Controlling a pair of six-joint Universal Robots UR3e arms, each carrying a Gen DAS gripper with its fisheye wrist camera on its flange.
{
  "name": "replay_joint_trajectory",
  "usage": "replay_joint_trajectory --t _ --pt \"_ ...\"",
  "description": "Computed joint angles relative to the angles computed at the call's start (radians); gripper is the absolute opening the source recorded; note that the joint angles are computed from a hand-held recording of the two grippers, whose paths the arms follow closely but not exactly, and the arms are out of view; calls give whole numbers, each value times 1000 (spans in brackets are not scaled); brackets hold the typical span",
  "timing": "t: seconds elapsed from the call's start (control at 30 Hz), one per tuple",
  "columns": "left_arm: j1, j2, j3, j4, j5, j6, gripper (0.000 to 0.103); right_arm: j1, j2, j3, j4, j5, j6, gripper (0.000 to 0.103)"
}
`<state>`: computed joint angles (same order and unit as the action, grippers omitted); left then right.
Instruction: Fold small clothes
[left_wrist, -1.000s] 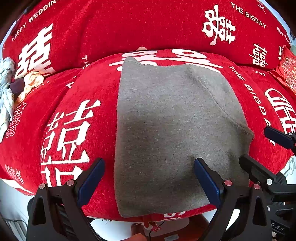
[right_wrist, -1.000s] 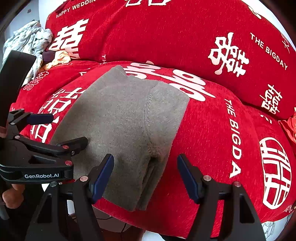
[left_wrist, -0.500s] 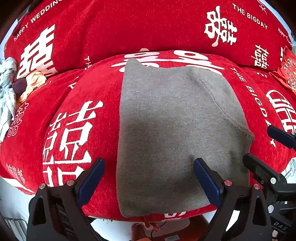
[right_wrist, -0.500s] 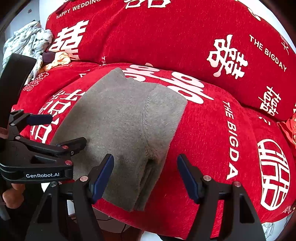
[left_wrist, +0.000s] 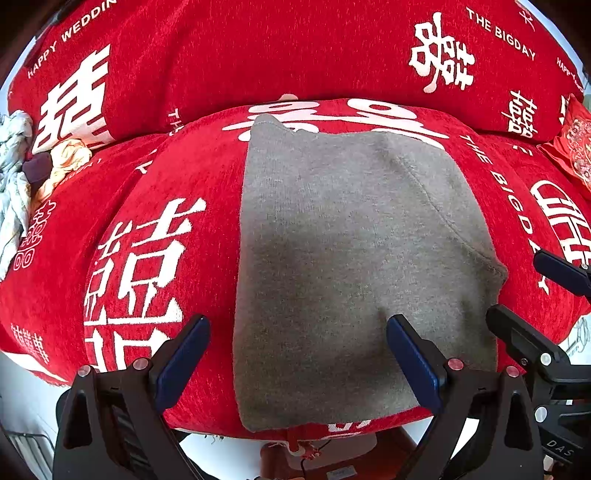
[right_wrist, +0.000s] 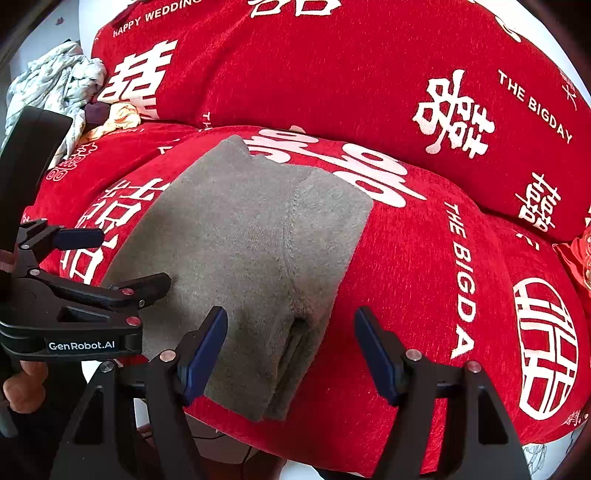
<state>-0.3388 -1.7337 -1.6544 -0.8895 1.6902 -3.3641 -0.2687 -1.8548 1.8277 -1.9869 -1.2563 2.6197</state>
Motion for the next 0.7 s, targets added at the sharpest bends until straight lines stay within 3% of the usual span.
replay_joint_trajectory --t 0.7 --pt "0 -1 15 -21 -3 -15 97 9 -4 -1 6 4 -13 74"
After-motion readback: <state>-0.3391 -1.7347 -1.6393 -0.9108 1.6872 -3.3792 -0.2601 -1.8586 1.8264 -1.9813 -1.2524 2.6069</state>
